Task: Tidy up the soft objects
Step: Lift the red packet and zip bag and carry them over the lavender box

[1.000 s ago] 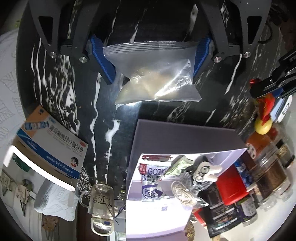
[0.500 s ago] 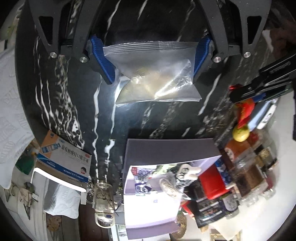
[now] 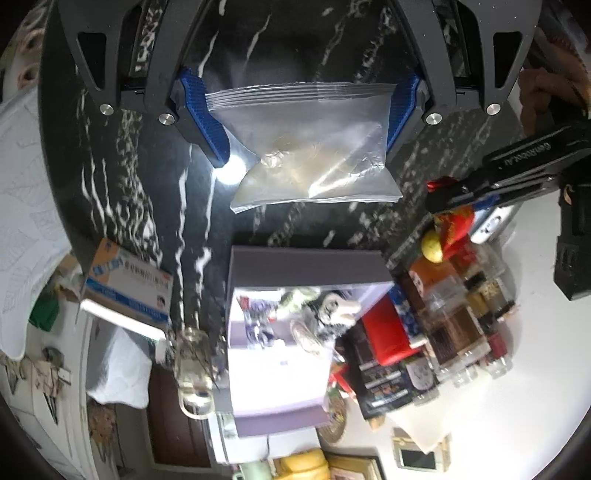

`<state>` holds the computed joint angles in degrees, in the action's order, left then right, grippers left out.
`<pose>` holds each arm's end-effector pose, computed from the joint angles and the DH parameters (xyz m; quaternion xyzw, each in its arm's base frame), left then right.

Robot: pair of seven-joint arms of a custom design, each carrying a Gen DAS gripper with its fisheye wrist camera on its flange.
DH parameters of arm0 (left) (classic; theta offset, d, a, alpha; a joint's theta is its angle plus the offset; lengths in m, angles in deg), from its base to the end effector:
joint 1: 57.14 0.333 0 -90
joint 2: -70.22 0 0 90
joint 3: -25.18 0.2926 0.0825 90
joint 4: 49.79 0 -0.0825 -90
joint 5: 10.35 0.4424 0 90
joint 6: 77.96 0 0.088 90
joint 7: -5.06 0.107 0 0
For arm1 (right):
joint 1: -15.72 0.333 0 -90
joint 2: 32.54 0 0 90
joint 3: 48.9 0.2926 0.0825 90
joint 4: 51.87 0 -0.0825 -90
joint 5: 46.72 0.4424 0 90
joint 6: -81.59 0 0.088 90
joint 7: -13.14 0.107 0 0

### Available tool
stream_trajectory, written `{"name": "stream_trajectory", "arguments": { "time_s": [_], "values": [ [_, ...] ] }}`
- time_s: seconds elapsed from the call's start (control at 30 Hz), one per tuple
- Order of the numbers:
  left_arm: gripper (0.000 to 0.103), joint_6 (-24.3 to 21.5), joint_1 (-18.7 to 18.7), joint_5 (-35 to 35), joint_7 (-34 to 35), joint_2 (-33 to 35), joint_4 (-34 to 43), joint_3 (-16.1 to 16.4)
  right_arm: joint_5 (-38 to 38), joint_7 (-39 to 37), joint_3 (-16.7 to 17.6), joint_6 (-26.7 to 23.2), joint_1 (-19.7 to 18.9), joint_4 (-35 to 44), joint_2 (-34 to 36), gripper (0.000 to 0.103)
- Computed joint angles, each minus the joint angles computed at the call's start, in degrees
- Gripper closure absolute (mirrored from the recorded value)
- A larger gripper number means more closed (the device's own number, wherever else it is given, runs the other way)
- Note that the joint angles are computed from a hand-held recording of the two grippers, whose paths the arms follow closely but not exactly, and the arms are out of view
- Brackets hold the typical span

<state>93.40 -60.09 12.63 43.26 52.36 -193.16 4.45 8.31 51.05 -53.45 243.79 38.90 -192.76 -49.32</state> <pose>0.4775 -0.2405 0.4174 -0.6782 0.6205 -0.3396 0.1992 0.5159 0.1298 0.4078 -0.7618 0.5064 -0.1145 0.3874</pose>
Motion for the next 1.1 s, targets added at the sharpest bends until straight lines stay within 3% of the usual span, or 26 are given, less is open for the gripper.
{"name": "stream_trajectory", "arguments": {
  "time_s": [0.27,0.57,0.7,0.97,1.1],
  "values": [
    [0.069,2.8,3.8,3.7,-1.4,-1.1,1.6,-2.1,5.0,-6.1,-0.8,0.3,1.1,3.2,-0.3,0.024],
    [0.069,7.2,16.0,11.8,-6.8,0.6,7.5,-9.8,10.0,-12.3,-0.7,0.4,-0.1,11.1,2.9,0.024],
    [0.069,7.9,19.0,15.7,-8.2,3.5,11.5,-11.4,13.6,-16.1,0.3,-0.2,-1.1,15.5,5.7,0.024],
    [0.069,6.6,24.7,33.3,-19.5,10.3,21.9,-13.8,15.2,-17.5,3.9,-1.6,-5.0,25.9,12.9,0.024],
    [0.069,5.0,24.1,40.7,-24.4,13.8,26.7,-12.8,13.9,-16.4,5.7,-1.5,-7.0,31.3,17.2,0.024]
  ]
}}
